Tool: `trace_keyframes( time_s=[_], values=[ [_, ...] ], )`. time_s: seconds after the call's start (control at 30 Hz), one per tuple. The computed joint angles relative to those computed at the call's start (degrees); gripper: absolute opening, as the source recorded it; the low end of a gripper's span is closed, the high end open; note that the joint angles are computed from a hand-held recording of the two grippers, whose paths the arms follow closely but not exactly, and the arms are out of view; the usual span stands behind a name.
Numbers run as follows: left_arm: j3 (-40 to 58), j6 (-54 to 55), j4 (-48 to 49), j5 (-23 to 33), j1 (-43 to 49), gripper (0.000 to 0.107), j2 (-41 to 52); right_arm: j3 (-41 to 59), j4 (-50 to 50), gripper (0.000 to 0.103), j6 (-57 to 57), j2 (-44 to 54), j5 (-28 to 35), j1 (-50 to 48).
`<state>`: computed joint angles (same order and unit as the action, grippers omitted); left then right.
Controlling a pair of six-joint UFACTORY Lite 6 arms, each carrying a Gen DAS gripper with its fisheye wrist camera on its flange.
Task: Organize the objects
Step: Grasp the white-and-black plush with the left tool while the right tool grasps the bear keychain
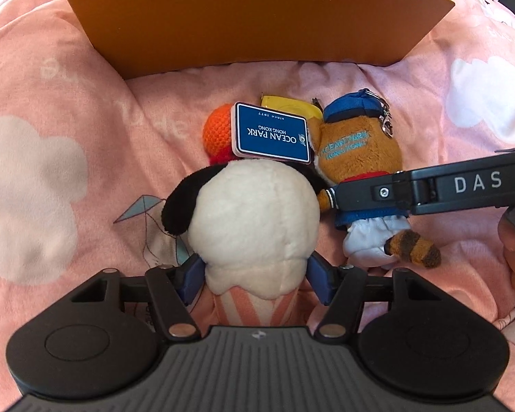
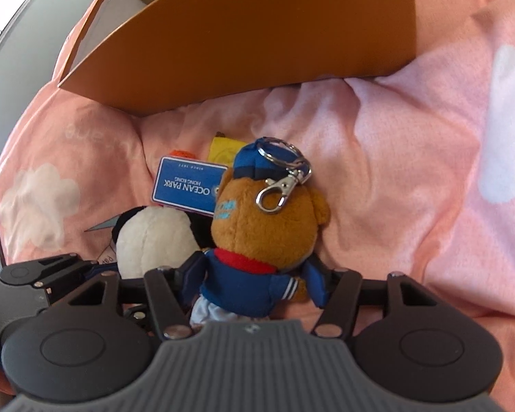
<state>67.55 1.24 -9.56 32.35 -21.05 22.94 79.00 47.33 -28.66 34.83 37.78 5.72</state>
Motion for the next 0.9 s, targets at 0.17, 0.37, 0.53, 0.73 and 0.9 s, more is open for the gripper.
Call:
trace_keyframes(
  time_s=[0.17,0.37,0.53,0.73,0.9],
  values=[
    [-2.0,1.3,-1.3,-0.2,0.8,0.067,-2.9,-2.8,1.7,0.051,-2.3,-2.9,-0.7,-0.7],
    [-2.2,7.5,-7.2,1.4,3.5,0.067,-7.4,-5.7,2.4,0.048,-4.8,-8.3,-1.3,-2.0],
    [-2.7,10.4,-10.5,2.4,5.3,0.067,-11.2,-7.6,1.0,0.048,-4.4,-12.5,-3.0,-2.2],
    [-0.3,8.6,-10.1,1.4,4.5,0.067,-13.3,-8.4,1.9,0.048,-6.8,-16.7,-2.4,-4.3],
    [5.9,8.7,-11.4,1.5,4.2,0.066,-11.6,-7.7,2.3,0.048,-8.9,-20.1,-0.7,-6.6]
  ],
)
